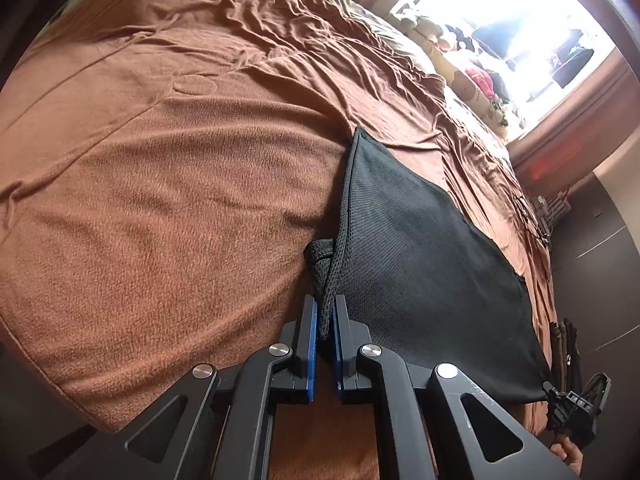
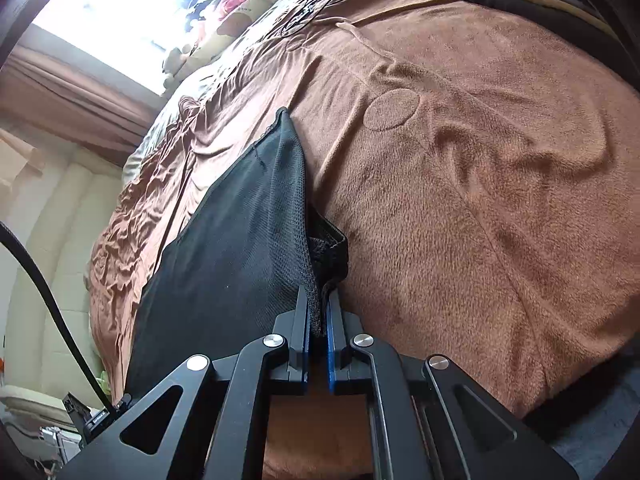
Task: Fold small clothes
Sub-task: 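Close both grippers on the folded shirt's side edge, then reopen both grippers and close them again on the shirt's side edge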
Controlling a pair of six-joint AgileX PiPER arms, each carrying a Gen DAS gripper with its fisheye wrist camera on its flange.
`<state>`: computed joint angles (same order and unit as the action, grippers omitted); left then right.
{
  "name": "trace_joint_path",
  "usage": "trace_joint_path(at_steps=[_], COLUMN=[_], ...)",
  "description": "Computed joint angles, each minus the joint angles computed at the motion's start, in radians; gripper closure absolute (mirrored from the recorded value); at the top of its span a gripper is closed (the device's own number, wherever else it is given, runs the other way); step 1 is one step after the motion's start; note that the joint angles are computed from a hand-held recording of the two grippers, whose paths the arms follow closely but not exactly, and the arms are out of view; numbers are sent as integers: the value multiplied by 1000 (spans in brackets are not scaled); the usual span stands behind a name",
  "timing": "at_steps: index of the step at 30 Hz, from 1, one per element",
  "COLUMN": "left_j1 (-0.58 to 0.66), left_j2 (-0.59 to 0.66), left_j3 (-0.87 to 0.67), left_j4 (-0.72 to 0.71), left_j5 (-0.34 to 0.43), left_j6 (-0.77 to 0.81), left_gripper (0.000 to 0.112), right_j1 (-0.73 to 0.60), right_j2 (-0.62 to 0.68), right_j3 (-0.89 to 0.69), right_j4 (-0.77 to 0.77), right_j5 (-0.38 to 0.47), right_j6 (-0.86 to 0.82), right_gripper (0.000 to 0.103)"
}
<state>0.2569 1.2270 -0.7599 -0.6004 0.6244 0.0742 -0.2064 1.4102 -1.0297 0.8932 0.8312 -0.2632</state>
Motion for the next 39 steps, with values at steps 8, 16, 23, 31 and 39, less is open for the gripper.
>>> trace_joint_path(at_steps=[8, 16, 23, 31, 39], left_j1=[66, 176, 174, 111, 137], left_j2=[-93, -72, -74, -32, -23], left_j3=[106, 169, 194, 196, 210], left_j4=[-90, -283, -357, -415, -425], left_j5=[49, 99, 90, 32, 27], left_j6=[94, 274, 320, 358, 377], left_gripper=[105, 73, 62, 67, 99], right_j1=[1, 129, 238, 444, 544], right_j2=[-68, -163, -201, -126, 33], right_j3=[38, 6, -24, -77, -206], right_j4=[-79, -451, -417, -426, -412], right_j5=[9, -66, -70, -103, -92], right_j6=[22, 278, 218, 194, 145], right_gripper=[100, 80, 76, 76, 78])
